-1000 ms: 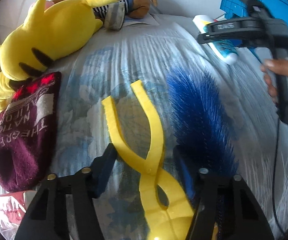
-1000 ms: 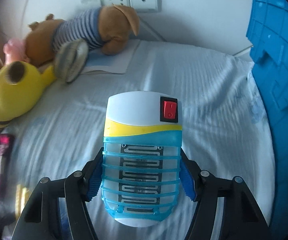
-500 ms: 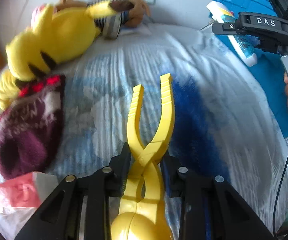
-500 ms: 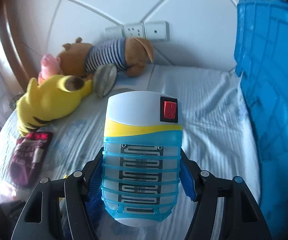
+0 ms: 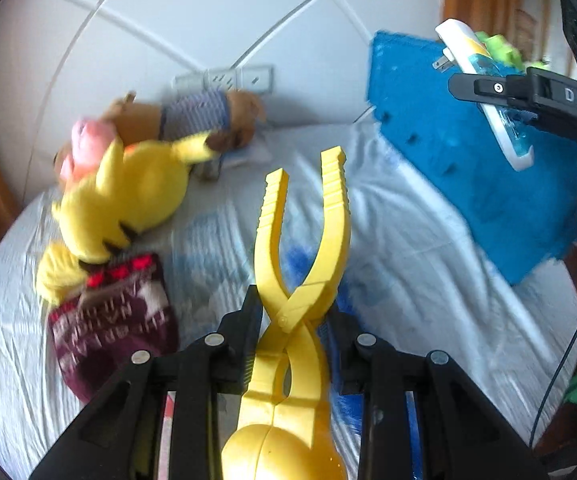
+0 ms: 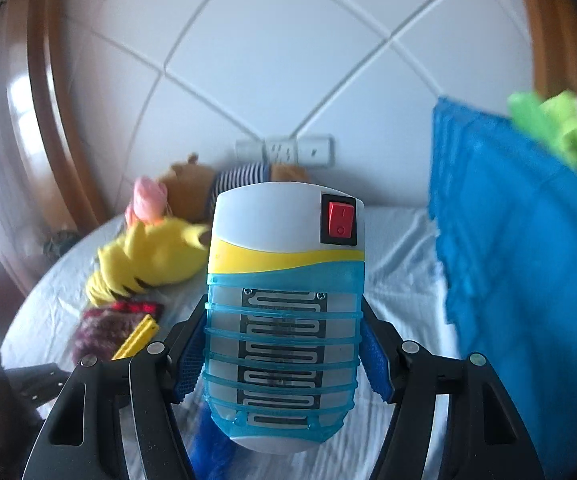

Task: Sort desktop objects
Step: 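Carry the yellow clip with the left tool while the right tool carries the lamp to the crate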

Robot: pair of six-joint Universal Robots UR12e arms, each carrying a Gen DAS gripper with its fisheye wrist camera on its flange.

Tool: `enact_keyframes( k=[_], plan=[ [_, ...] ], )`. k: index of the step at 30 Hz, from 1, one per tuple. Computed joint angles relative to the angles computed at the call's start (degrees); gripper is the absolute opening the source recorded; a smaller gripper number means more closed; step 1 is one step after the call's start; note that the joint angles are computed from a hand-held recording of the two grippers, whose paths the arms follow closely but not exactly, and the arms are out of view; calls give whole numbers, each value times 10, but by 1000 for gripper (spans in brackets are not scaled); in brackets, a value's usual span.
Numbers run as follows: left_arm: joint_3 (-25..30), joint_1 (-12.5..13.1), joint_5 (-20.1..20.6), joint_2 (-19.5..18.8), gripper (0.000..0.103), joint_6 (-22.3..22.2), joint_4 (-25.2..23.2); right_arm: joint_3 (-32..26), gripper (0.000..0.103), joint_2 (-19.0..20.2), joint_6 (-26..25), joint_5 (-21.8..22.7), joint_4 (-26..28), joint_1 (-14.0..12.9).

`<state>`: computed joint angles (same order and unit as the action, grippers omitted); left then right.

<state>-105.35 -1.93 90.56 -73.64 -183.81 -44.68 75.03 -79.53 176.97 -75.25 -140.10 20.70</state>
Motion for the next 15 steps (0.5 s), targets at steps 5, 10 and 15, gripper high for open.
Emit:
enact_keyframes(
  k=[5, 10, 15],
  plan=[
    [31, 9, -50, 0, 28, 54, 18, 17, 66, -37, 39, -36, -38, 8],
    [77, -4, -89, -15, 28, 103, 49, 28, 66, -71, 63, -85, -86, 14],
    [132, -37, -107, -48, 28, 113, 72, 38, 66, -100, 67, -118, -121, 2]
  ],
)
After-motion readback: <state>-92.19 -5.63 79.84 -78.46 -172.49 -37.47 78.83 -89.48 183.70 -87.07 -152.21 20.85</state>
